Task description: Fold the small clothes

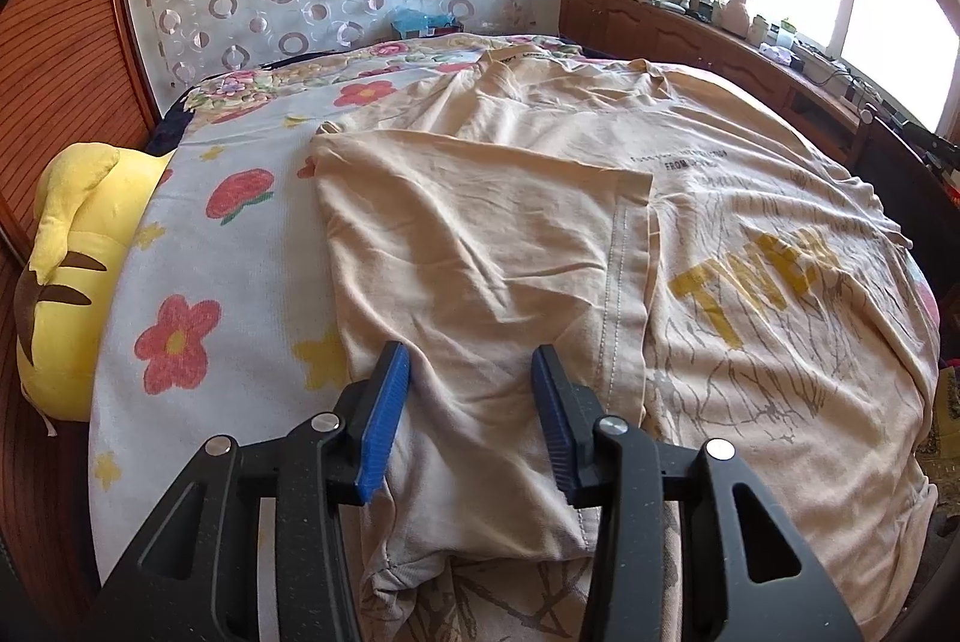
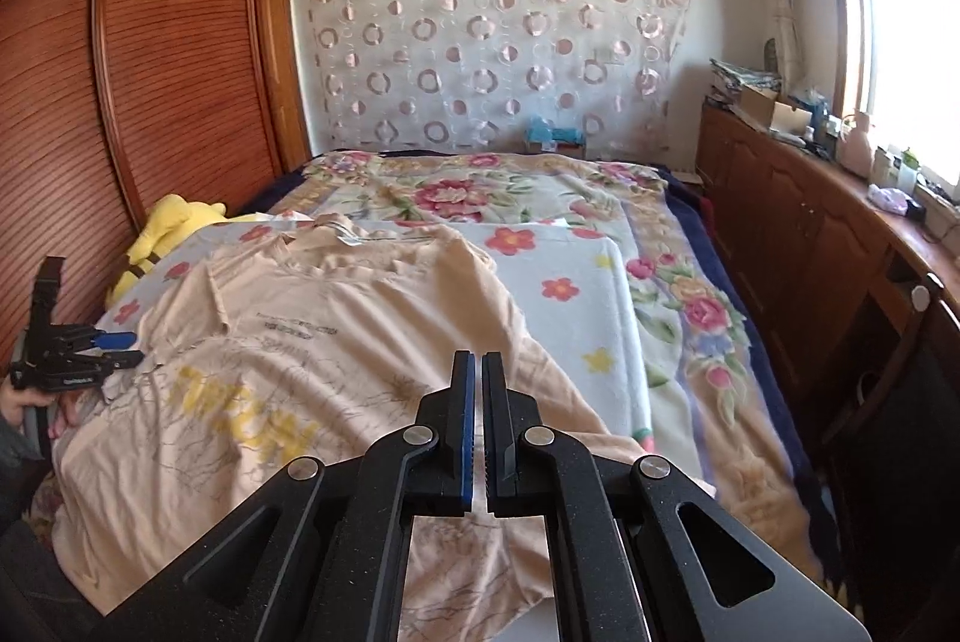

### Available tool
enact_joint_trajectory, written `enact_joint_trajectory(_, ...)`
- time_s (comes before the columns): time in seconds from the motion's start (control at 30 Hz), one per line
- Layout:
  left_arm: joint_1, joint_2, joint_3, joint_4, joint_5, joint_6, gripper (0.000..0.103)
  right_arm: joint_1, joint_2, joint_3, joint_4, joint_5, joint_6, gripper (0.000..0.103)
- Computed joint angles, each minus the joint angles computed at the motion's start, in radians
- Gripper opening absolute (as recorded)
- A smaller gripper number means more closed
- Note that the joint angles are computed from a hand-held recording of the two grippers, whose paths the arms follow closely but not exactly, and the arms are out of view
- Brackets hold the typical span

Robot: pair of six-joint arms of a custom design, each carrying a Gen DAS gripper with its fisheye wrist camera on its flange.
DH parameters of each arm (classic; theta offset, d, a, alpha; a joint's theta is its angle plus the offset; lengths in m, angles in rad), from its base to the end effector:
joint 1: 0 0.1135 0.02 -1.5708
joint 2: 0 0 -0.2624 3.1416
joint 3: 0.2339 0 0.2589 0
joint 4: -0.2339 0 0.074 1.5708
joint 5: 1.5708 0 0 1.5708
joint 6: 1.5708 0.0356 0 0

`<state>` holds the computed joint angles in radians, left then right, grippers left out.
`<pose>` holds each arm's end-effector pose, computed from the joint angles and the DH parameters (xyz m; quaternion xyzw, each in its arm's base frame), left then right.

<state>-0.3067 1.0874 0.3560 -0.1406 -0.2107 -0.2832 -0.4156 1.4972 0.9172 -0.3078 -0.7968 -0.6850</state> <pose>0.1887 -0.0519 0.1390 -0.0250 0.9347 -0.0044 0.3545 0.2908 -0.1005 0.2107 -0.2454 0.8431 0.1502 0.4543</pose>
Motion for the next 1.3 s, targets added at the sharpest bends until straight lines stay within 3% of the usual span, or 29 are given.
enact_joint_trajectory(0.1, -0.012, 0.000, 0.004, -0.009, -0.025, 0.002, 0.044, -0.005, 0.032, 0.013, 0.025, 0.026, 0.031, 0.001)
enact_joint_trajectory(0.23, 0.007, -0.058, -0.001, -0.030, 0.029, -0.023, 0.044, 0.024, 0.051, 0.007, 0.082, 0.116, 0.085, 0.004)
enact_joint_trajectory(0.33, -0.049, -0.115, 0.015, -0.070, -0.017, -0.045, 0.044, 0.008, 0.095, 0.021, 0.100, 0.159, 0.089, 0.007)
enact_joint_trajectory(0.4, -0.097, -0.137, 0.035, -0.086, -0.044, -0.046, 0.034, 0.000, 0.132, 0.036, 0.104, 0.180, 0.096, 0.012)
enact_joint_trajectory(0.47, -0.134, -0.136, 0.060, -0.097, -0.070, -0.053, 0.014, 0.004, 0.148, 0.047, 0.097, 0.189, 0.108, 0.023)
enact_joint_trajectory(0.57, -0.176, -0.129, 0.090, -0.103, -0.092, -0.057, 0.013, -0.001, 0.185, 0.065, 0.098, 0.203, 0.118, 0.044)
enact_joint_trajectory(0.6, -0.184, -0.121, 0.100, -0.107, -0.098, -0.053, 0.013, 0.003, 0.196, 0.070, 0.099, 0.208, 0.125, 0.045)
enact_joint_trajectory(0.73, -0.230, -0.062, 0.151, -0.132, -0.153, -0.051, 0.067, 0.023, 0.226, 0.110, 0.073, 0.238, 0.146, 0.052)
enact_joint_trajectory(0.83, -0.253, -0.028, 0.168, -0.153, -0.210, -0.057, 0.084, 0.018, 0.253, 0.158, 0.024, 0.242, 0.156, 0.052)
enact_joint_trajectory(1.0, -0.224, -0.035, 0.151, -0.147, -0.180, -0.064, 0.085, 0.018, 0.305, 0.233, -0.053, 0.255, 0.185, 0.052)
enact_joint_trajectory(1.23, -0.222, -0.098, 0.133, -0.158, -0.167, -0.074, 0.086, -0.024, 0.326, 0.294, -0.159, 0.189, 0.158, 0.051)
enact_joint_trajectory(1.3, -0.233, -0.112, 0.132, -0.164, -0.174, -0.081, 0.086, -0.033, 0.329, 0.303, -0.182, 0.168, 0.138, 0.040)
